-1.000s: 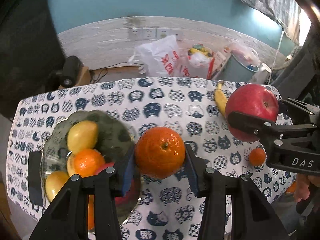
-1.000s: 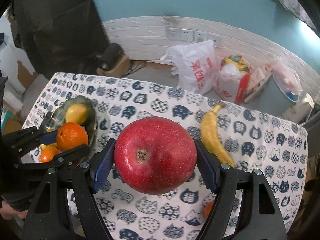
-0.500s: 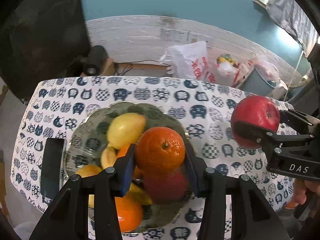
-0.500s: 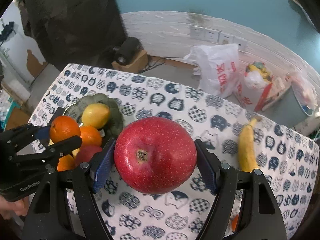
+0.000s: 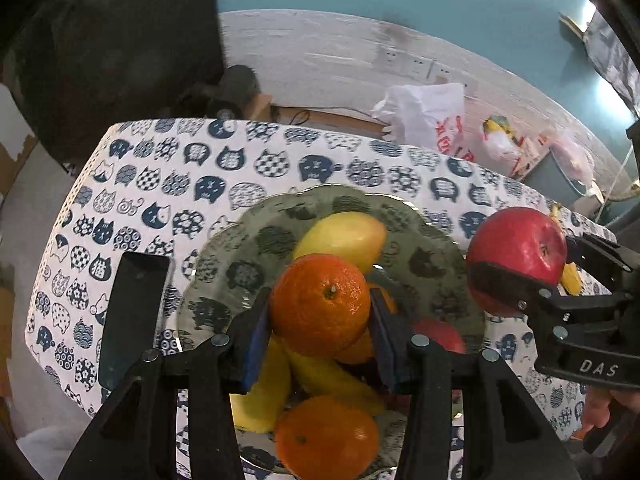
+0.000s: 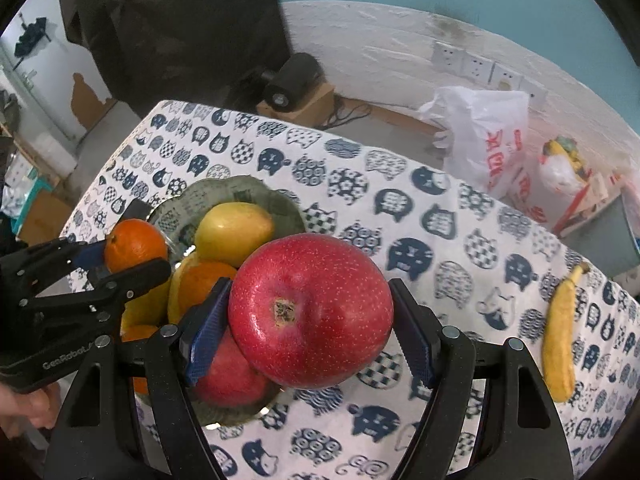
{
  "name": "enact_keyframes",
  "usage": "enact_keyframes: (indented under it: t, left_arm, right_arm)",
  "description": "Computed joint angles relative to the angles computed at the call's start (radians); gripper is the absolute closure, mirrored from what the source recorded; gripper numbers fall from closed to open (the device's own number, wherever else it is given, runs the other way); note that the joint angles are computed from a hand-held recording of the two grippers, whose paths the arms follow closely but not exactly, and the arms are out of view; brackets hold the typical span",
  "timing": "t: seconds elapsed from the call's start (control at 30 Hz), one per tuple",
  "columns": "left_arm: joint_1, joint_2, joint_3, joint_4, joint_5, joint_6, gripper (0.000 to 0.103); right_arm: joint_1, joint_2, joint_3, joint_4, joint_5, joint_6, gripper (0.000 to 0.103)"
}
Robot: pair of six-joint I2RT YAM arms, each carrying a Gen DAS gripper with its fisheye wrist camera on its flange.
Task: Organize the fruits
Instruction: 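Carry the apple with the right tool while the left tool carries the tangerine to the plate, then set the apple on the plate with the right tool while the left tool releases the tangerine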
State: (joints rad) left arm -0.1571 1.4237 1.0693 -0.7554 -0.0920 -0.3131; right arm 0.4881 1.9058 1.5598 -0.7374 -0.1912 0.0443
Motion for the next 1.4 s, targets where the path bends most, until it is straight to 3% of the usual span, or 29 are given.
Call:
enact_keyframes:
  t: [0.5, 0.67, 1.17, 1.3, 1.4]
  left_arm:
    - [0.156, 0.055, -0.073, 0.075, 0.133, 0.012, 0.056]
    - [0.146, 0.059, -0.064, 0.068, 0.102, 0.004, 0.05]
    - [0.082, 0.023, -0.03, 0.006, 0.058, -0.004, 0.047]
    - [0.047, -0.006, -0.02, -0.015, 0.028, -0.002, 0.037]
    - [0.012, -0.024, -0.008, -0.036, 0.001, -0.001, 0.035]
  right_arm:
    - [0.063, 0.119, 0.071, 0.008, 0.009, 0.014, 0.026]
    - [0.056, 0.131, 0.082, 0.002, -0.014, 0.027, 0.026]
    - [0.04, 0.077, 0.051, -0.003, -0.018, 0.017, 0.025]
    - [0.034, 0.041, 0.029, -0.008, 0.009, 0.002, 0.025]
    - [0.026, 0.011, 0.014, -0.016, 0.033, -0.015, 0.025]
